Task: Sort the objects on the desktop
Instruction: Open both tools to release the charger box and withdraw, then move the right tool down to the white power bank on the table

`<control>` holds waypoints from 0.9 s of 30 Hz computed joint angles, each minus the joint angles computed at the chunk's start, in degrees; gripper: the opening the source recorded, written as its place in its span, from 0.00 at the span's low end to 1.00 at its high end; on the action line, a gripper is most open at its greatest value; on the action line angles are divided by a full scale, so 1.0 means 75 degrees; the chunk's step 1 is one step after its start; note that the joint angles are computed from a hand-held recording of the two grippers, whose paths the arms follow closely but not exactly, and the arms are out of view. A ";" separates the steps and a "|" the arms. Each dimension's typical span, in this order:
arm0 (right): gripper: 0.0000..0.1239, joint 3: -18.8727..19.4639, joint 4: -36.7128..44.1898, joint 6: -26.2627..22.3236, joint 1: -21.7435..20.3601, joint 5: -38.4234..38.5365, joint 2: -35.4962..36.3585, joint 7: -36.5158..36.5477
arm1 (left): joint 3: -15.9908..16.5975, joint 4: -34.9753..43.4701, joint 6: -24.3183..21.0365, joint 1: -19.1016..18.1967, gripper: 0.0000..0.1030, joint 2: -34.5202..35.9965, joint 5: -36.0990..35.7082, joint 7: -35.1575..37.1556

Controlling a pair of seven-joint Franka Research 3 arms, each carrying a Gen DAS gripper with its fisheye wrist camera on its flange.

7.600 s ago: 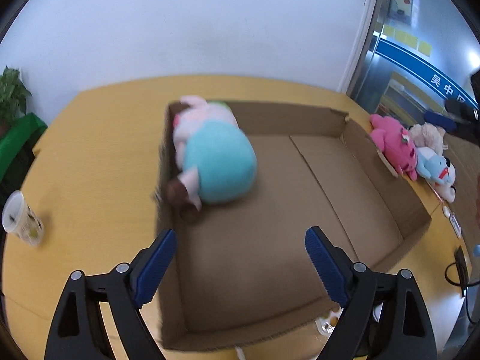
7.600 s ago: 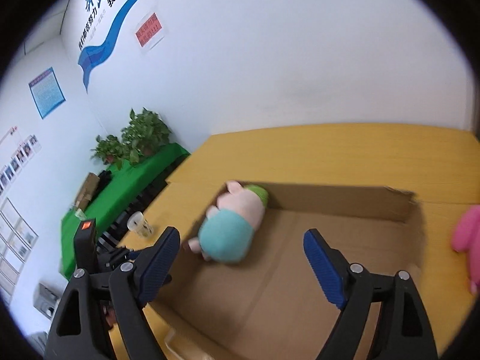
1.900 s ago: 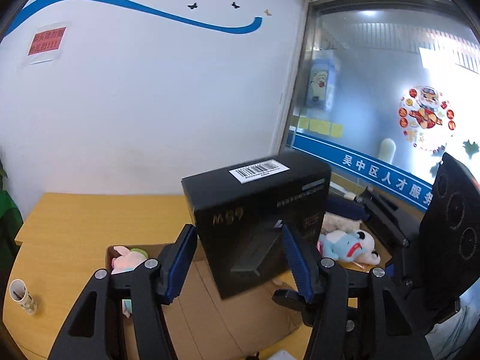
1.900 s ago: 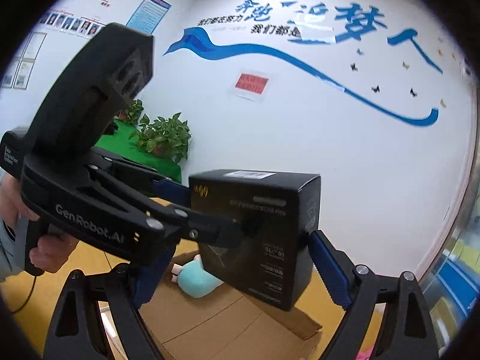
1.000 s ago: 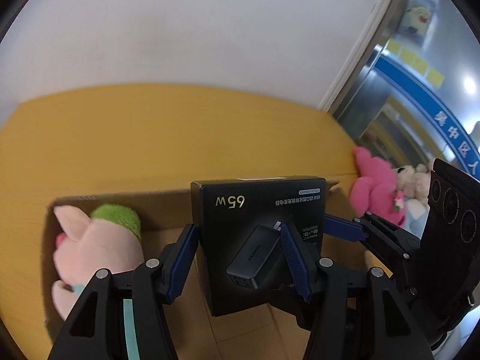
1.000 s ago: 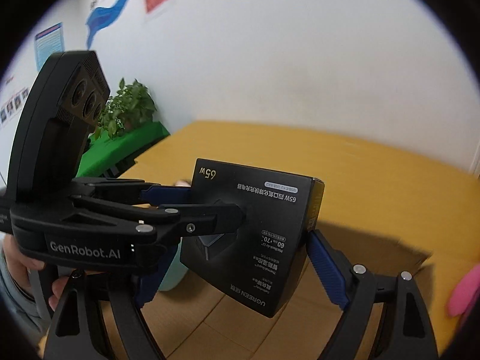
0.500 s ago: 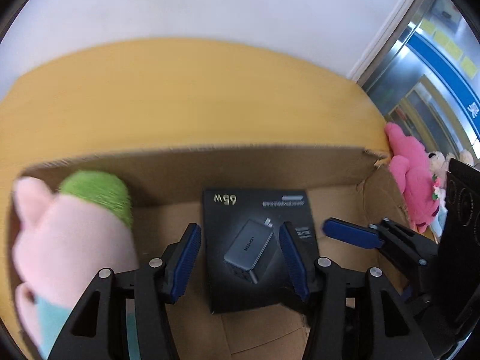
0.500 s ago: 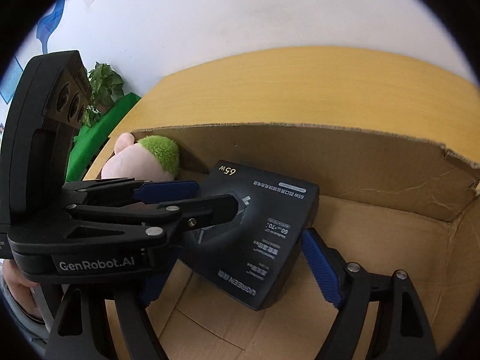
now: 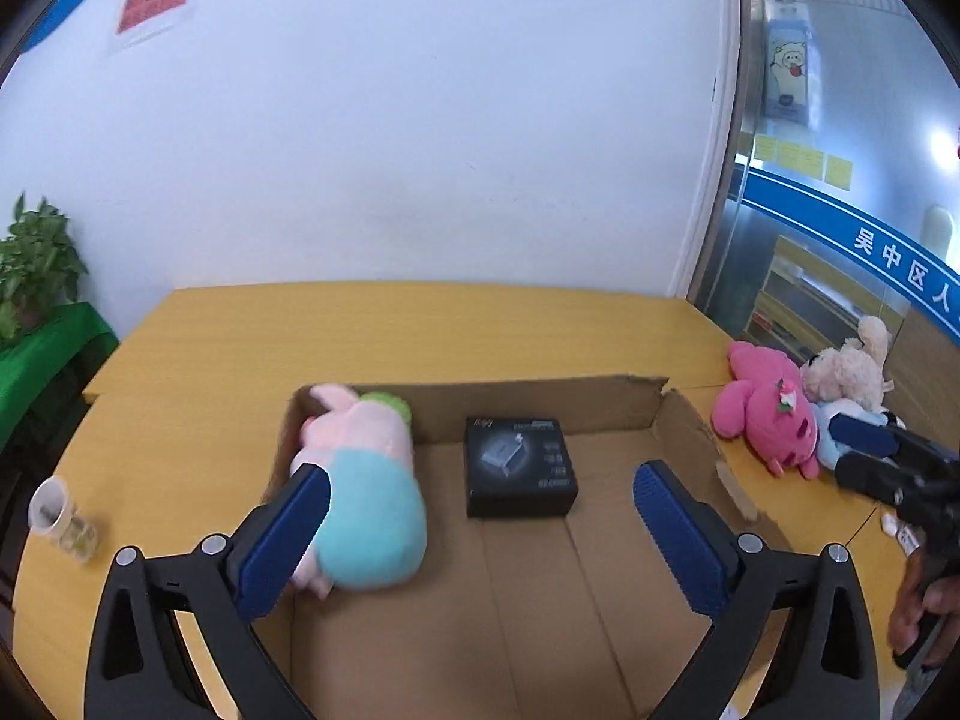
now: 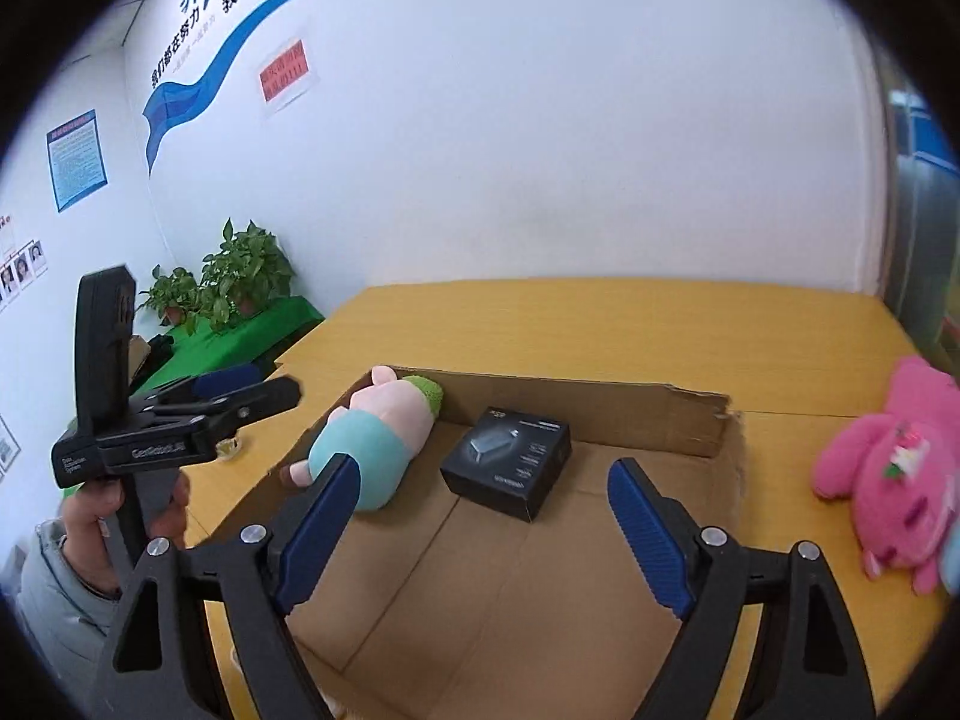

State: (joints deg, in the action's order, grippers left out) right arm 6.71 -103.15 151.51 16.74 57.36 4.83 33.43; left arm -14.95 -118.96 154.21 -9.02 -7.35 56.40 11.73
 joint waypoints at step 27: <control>0.69 -0.0672 -0.4738 -0.0055 0.0633 -0.0646 -0.2460 -0.0047 | -0.1154 -0.2495 -0.1917 -0.1260 1.00 -0.1258 -0.0418 -0.1704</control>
State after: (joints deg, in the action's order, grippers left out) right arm 1.67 -138.69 151.10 21.48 52.52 -13.62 33.08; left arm -23.60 -137.67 139.83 -18.47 -16.78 53.27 -1.05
